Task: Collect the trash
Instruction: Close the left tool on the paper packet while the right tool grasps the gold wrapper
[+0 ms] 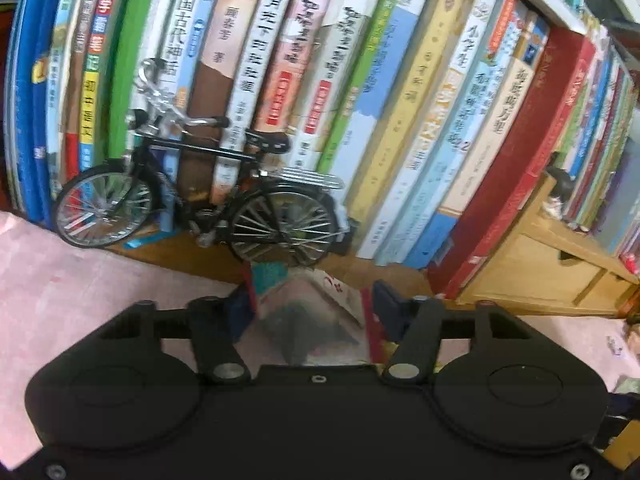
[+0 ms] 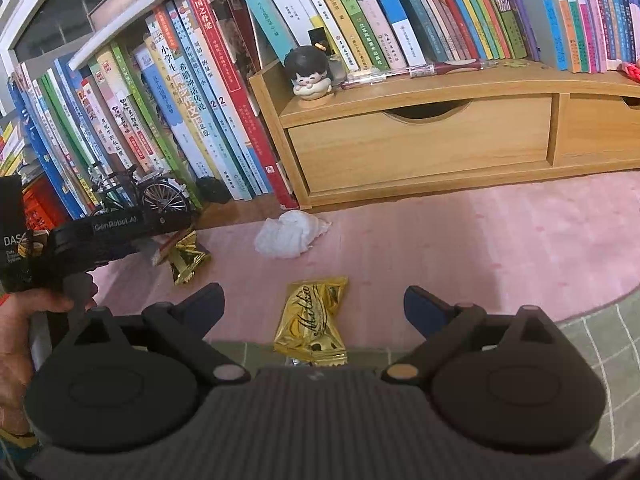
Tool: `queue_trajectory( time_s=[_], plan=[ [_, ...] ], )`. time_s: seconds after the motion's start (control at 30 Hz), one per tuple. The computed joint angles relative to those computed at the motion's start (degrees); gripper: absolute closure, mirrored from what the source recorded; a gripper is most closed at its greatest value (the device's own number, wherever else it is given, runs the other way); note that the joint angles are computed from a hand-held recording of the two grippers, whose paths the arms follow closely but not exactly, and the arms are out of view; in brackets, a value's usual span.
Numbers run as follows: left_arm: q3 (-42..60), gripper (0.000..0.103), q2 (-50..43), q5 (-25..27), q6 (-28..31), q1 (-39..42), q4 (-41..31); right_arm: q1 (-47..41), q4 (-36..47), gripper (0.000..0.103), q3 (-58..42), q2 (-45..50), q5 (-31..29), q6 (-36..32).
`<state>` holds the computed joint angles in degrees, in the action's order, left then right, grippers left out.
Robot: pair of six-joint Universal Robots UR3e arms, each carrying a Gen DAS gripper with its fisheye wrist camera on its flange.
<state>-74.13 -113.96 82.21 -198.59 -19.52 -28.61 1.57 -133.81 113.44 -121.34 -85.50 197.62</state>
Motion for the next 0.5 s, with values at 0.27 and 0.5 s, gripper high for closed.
queue_trajectory(
  time_s=[0.27,0.5],
  plan=[
    [-0.1,0.059,-0.2,-1.7,2.0,-0.7,0.3,-1.5,0.2,0.014,0.5,-0.6,2.3,-0.4],
    [-3.0,0.062,2.5,-4.8,2.0,0.6,3.0,-2.3,1.5,0.026,0.7,-1.3,3.1,-4.6]
  ],
)
